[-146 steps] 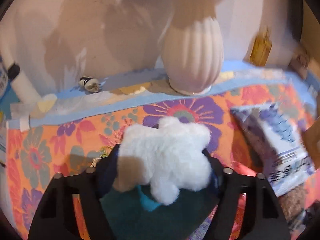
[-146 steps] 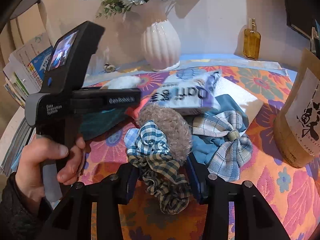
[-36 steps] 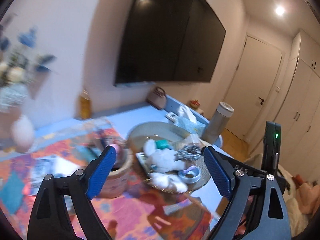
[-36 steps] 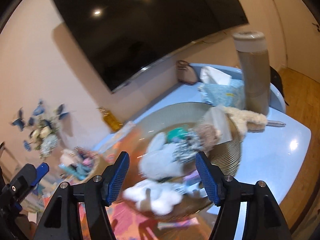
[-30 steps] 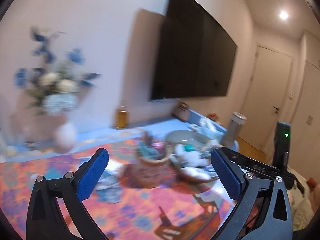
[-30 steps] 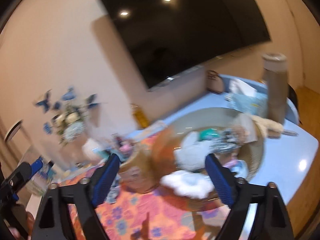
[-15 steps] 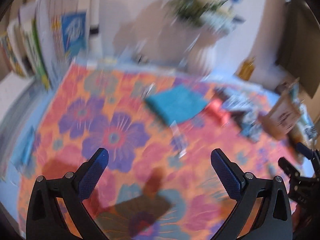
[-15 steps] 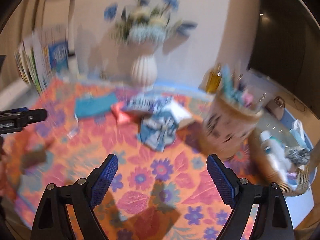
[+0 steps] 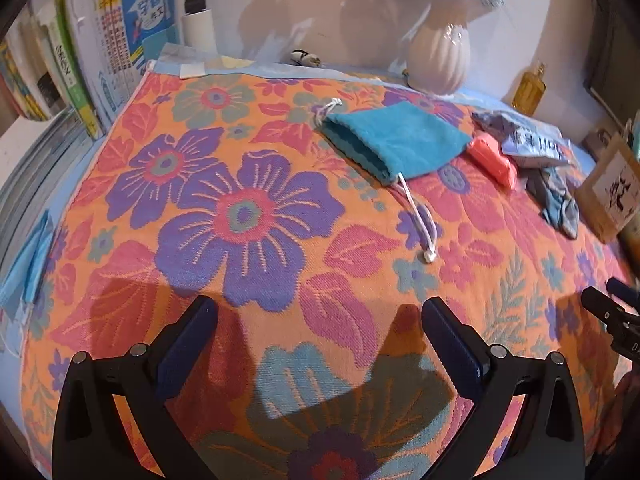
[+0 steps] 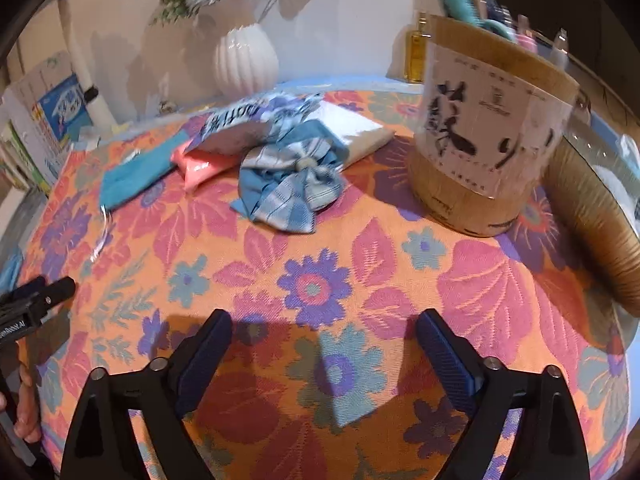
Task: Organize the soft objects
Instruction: 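Move both open tools back over the flowered tablecloth, then grasp the white Dafi printed bag with the left tool while the right tool grasps the blue plaid bow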
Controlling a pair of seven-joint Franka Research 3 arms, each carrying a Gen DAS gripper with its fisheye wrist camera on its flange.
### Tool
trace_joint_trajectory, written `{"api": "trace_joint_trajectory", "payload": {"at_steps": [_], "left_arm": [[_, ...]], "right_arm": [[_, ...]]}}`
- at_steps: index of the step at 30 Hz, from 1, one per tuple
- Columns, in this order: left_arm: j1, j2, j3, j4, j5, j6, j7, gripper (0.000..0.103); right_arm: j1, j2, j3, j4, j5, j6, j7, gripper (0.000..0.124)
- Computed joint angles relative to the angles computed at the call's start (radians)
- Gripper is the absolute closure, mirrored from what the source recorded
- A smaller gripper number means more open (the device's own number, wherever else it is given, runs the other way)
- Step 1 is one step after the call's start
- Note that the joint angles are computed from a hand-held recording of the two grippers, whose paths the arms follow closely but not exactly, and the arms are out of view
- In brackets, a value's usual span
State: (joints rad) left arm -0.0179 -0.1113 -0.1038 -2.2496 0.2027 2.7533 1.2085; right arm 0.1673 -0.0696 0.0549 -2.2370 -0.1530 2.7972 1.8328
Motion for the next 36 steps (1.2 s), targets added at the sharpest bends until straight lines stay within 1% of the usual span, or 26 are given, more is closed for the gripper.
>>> {"api": "trace_joint_trajectory", "payload": {"at_steps": [3, 6, 8, 9, 10, 11, 12, 13, 14, 15, 16, 17, 18, 19, 21, 22, 23, 24, 27, 28, 29, 30, 31, 33, 35, 36], "left_arm": [[0.001, 0.001, -0.003, 0.002, 0.019, -0.009, -0.001, 0.001], [-0.001, 0.001, 0.001, 0.004, 0.006, -0.012, 0.014, 0.001], [-0.002, 0.006, 0.004, 0.014, -0.010, -0.023, 0.030, 0.001], [-0.010, 0.006, 0.011, 0.023, -0.057, -0.039, 0.070, 0.001], [-0.012, 0.004, 0.012, 0.031, -0.135, -0.056, 0.138, 0.001], [-0.048, -0.003, 0.043, 0.047, -0.284, -0.086, 0.235, 0.003], [-0.069, -0.011, 0.060, 0.058, -0.428, -0.097, 0.340, 0.003], [-0.103, -0.024, 0.084, 0.073, -0.567, -0.100, 0.449, 0.003], [-0.103, -0.029, 0.076, 0.087, -0.636, -0.094, 0.515, 0.003], [-0.109, -0.029, 0.068, 0.113, -0.658, -0.086, 0.555, 0.002], [-0.108, -0.020, 0.053, 0.144, -0.638, -0.086, 0.557, 0.002], [-0.106, -0.002, 0.039, 0.184, -0.611, -0.091, 0.555, 0.001], [-0.107, 0.025, 0.024, 0.231, -0.586, -0.093, 0.557, 0.001], [-0.107, 0.054, 0.013, 0.275, -0.577, -0.095, 0.566, 0.001], [-0.100, 0.139, -0.009, 0.393, -0.592, -0.132, 0.570, 0.001], [-0.090, 0.180, -0.022, 0.447, -0.624, -0.157, 0.580, 0.001], [-0.076, 0.236, -0.040, 0.517, -0.680, -0.191, 0.596, 0.001], [-0.064, 0.281, -0.058, 0.569, -0.704, -0.211, 0.592, 0.001], [-0.047, 0.400, -0.098, 0.696, -0.684, -0.240, 0.544, 0.001], [-0.054, 0.440, -0.102, 0.736, -0.642, -0.243, 0.517, 0.001], [-0.061, 0.466, -0.104, 0.761, -0.600, -0.244, 0.493, 0.001], [-0.073, 0.503, -0.101, 0.800, -0.545, -0.251, 0.468, 0.001], [-0.078, 0.537, -0.105, 0.837, -0.508, -0.266, 0.455, 0.001], [-0.052, 0.584, -0.145, 0.886, -0.507, -0.297, 0.476, 0.001], [-0.038, 0.630, -0.175, 0.942, -0.506, -0.335, 0.495, 0.001], [-0.045, 0.643, -0.172, 0.960, -0.483, -0.341, 0.492, 0.001]], "right_arm": [[0.000, 0.005, 0.006, 0.012, -0.050, -0.024, 0.024, 0.023], [0.006, 0.006, -0.002, 0.010, -0.005, -0.019, -0.008, 0.023], [0.012, 0.010, -0.007, 0.021, 0.042, -0.043, -0.054, 0.021], [0.016, 0.011, -0.010, 0.027, 0.068, -0.058, -0.087, 0.021], [0.017, 0.014, -0.010, 0.031, 0.079, -0.062, -0.101, 0.021], [0.019, 0.012, -0.011, 0.030, 0.089, -0.065, -0.121, 0.021], [0.020, 0.010, -0.010, 0.031, 0.092, -0.079, -0.139, 0.021], [0.021, 0.007, -0.011, 0.038, 0.103, -0.106, -0.157, 0.021], [0.022, 0.010, -0.013, 0.060, 0.127, -0.156, -0.175, 0.021], [0.022, 0.022, -0.015, 0.099, 0.151, -0.224, -0.182, 0.021], [0.022, 0.031, -0.017, 0.126, 0.168, -0.269, -0.184, 0.021], [0.023, 0.044, -0.021, 0.159, 0.216, -0.303, -0.202, 0.021], [0.022, 0.054, -0.026, 0.177, 0.282, -0.298, -0.232, 0.021], [0.022, 0.062, -0.028, 0.187, 0.310, -0.277, -0.240, 0.021], [0.022, 0.090, -0.028, 0.213, 0.278, -0.217, -0.189, 0.021], [0.023, 0.109, -0.030, 0.230, 0.259, -0.185, -0.164, 0.021], [0.025, 0.125, -0.031, 0.241, 0.263, -0.152, -0.156, 0.021], [0.026, 0.142, -0.031, 0.251, 0.275, -0.122, -0.153, 0.021], [0.030, 0.209, -0.030, 0.306, 0.324, -0.079, -0.144, 0.022], [0.034, 0.224, -0.032, 0.318, 0.328, -0.074, -0.136, 0.027], [0.041, 0.243, -0.039, 0.336, 0.316, -0.074, -0.113, 0.031], [0.056, 0.252, -0.054, 0.344, 0.276, -0.075, -0.068, 0.031], [0.081, 0.257, -0.080, 0.345, 0.194, -0.064, 0.002, 0.032], [0.101, 0.254, -0.103, 0.343, 0.095, -0.063, 0.069, 0.032], [0.096, 0.258, -0.099, 0.344, 0.081, -0.057, 0.084, 0.032], [0.097, 0.265, -0.099, 0.354, 0.070, -0.062, 0.094, 0.032]]}}
